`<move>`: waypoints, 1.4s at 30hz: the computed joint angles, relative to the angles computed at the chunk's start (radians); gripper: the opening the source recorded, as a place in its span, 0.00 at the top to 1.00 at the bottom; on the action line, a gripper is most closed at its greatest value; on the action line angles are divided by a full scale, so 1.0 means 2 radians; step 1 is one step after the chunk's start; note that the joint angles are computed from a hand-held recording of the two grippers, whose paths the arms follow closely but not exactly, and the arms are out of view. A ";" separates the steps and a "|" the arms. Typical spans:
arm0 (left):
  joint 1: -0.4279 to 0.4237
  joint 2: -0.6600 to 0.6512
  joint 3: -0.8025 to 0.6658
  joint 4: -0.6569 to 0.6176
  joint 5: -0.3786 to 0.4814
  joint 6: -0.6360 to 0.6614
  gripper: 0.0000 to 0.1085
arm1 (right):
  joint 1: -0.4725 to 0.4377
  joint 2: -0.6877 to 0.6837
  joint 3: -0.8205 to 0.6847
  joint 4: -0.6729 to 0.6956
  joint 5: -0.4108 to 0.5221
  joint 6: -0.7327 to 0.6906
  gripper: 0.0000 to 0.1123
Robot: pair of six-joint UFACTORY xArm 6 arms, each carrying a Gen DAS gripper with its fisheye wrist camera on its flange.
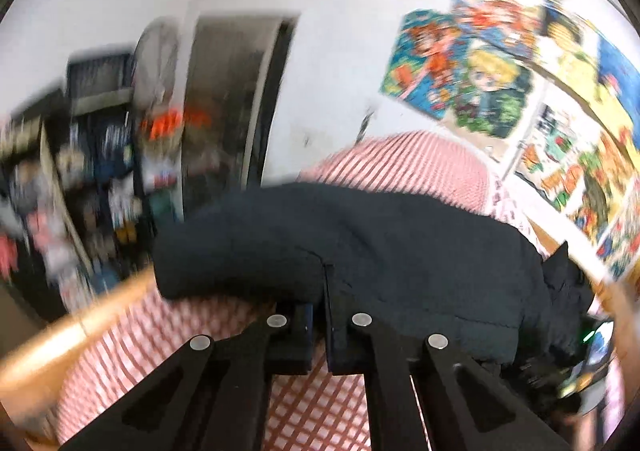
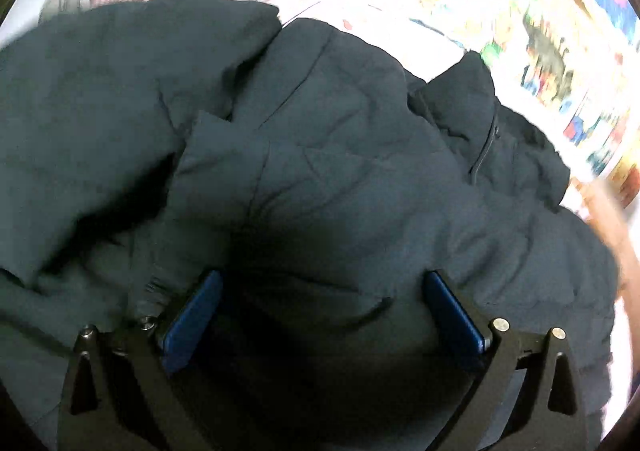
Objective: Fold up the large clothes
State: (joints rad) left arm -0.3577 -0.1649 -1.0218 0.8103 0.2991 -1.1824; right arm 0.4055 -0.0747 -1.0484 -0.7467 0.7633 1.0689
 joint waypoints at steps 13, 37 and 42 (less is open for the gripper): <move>-0.134 0.052 -0.193 0.115 0.025 0.110 0.96 | -0.067 -0.315 0.207 0.142 -0.048 -0.026 0.11; -0.353 0.238 -0.288 -0.226 0.088 0.541 0.75 | -0.299 -0.777 0.452 0.346 0.065 -0.217 0.11; -0.348 0.204 -0.224 -0.187 0.035 0.524 0.26 | -0.326 -0.817 0.494 0.445 0.035 -0.271 0.11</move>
State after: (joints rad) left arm -1.0533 0.2428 -1.4697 0.4358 0.3686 -0.1347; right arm -0.2474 -1.7089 -0.0604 0.1436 0.8326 0.5261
